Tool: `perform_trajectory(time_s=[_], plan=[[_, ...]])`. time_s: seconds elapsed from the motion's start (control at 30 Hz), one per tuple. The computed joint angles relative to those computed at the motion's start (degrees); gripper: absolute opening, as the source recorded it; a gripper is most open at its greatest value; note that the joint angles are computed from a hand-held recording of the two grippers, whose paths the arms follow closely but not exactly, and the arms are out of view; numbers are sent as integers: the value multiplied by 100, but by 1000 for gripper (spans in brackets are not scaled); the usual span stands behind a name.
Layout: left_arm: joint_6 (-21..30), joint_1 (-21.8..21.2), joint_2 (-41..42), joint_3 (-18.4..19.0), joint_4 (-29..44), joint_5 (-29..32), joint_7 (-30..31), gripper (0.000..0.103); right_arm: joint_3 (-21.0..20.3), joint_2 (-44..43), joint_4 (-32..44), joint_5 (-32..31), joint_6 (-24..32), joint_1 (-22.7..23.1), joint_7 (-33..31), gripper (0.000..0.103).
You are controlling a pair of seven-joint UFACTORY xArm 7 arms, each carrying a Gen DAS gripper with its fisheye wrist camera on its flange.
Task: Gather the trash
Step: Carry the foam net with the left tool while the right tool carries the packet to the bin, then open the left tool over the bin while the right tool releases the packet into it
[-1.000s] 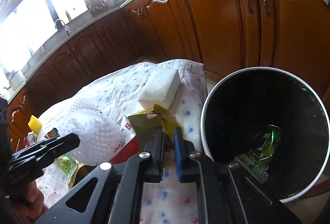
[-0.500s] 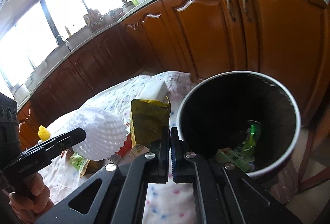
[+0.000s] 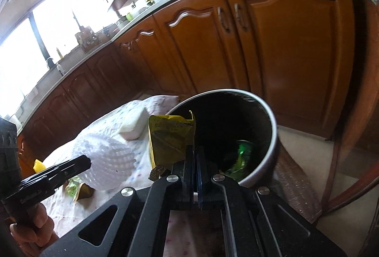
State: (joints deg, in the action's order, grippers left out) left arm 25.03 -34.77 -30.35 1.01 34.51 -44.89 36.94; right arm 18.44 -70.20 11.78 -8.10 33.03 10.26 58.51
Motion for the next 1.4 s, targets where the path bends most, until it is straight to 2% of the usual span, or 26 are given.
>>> perform_trajectory(time_s=[0.37, 0.7, 0.83, 0.87, 0.93, 0.97, 1.03, 1.07, 1.17, 1.4], plan=[[-83, -108, 467, -293, 343, 88, -307, 18, -250, -179, -172, -34, 165, -142, -232, 2], [-174, -74, 1178, -636, 890, 271, -665, 18, -507, 129, -89, -39, 166, -374, -742, 2], [-162, 32, 1477, -800, 1105, 432, -868, 20, -567, 314, -95, 9, 34, -444, -854, 8], [-155, 54, 1512, -833, 1127, 468, -900, 23, -624, 340, -114, 46, -30, -446, -882, 9], [-139, 138, 1603, -935, 1181, 665, -1097, 30, -701, 306, -178, 111, -103, -473, -926, 18], [-124, 115, 1616, -923, 1187, 610, -1063, 35, -703, 267, -217, 135, -133, -490, -927, 21], [-114, 83, 1621, -916, 1190, 517, -979, 38, -716, 162, -293, 194, -170, -496, -922, 27], [-120, 89, 1626, -930, 1192, 521, -982, 44, -725, 103, -330, 228, -179, -487, -919, 29], [-133, 49, 1621, -895, 1189, 359, -851, 51, -714, 4, -373, 274, -171, -505, -915, 30], [-84, 58, 1462, -856, 1098, 59, -603, 58, -685, -254, -390, 383, -71, -453, -858, 39]])
